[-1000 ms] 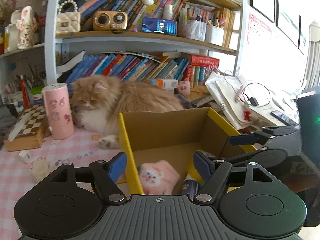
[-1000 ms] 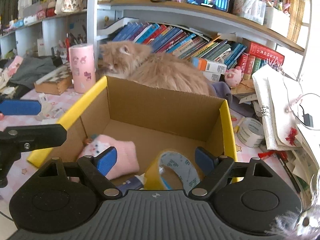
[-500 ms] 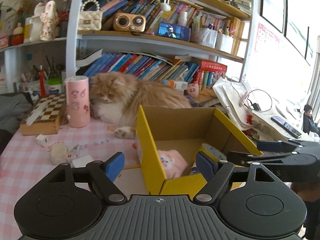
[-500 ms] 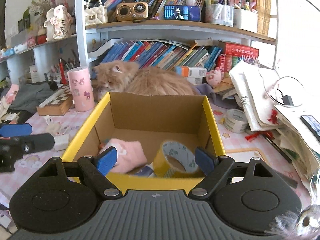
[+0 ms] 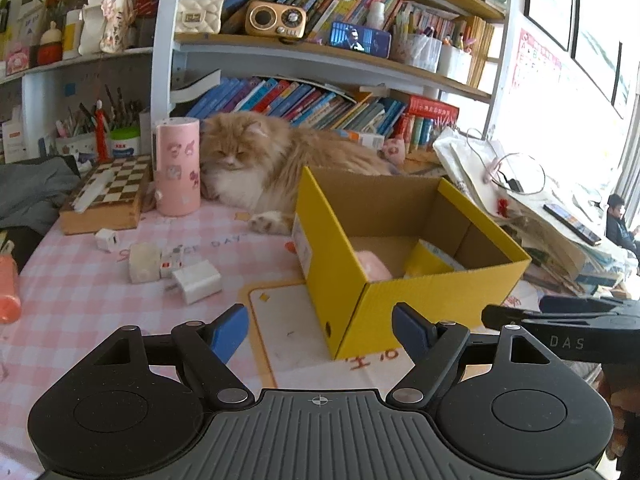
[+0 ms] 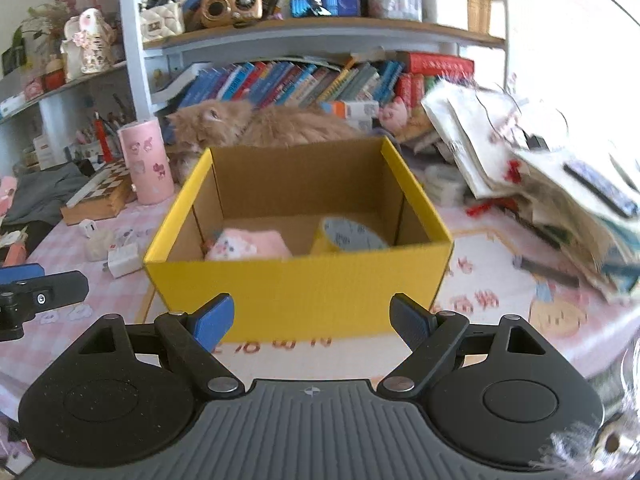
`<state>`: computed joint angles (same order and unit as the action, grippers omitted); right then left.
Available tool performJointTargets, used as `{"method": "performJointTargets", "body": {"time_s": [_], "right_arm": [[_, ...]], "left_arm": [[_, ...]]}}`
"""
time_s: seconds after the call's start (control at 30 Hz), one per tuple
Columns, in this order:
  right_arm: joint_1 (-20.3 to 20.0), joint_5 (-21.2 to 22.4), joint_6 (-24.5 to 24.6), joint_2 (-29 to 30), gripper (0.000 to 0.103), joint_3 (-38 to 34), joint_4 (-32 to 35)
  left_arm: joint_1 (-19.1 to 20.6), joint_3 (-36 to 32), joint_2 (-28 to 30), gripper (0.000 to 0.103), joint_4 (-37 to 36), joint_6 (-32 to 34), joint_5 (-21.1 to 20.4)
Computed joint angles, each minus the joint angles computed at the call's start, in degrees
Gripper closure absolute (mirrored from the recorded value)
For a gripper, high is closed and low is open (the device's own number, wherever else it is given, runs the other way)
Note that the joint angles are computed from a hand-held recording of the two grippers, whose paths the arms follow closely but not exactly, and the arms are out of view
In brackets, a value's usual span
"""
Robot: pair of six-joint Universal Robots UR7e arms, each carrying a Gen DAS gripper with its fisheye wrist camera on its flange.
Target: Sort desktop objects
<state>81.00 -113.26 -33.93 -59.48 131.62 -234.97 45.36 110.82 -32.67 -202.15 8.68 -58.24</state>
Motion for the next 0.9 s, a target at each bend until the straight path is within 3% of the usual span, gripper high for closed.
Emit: {"method": "performJointTargets", "body": {"time_s": [0.43,0.9], "right_arm": [[5.4,-10.0,6.8,6.4,0.019,2.8,-6.1],[10.0,-15.8,11.4,12.6,0.019,3.9,-10.4]], "left_arm": [[1.6,7.4,-6.4,0.021,2.3,1.0,-2.3],[2.7,12.4,-11.3,0.021,5.3,3.5,-3.8]]}}
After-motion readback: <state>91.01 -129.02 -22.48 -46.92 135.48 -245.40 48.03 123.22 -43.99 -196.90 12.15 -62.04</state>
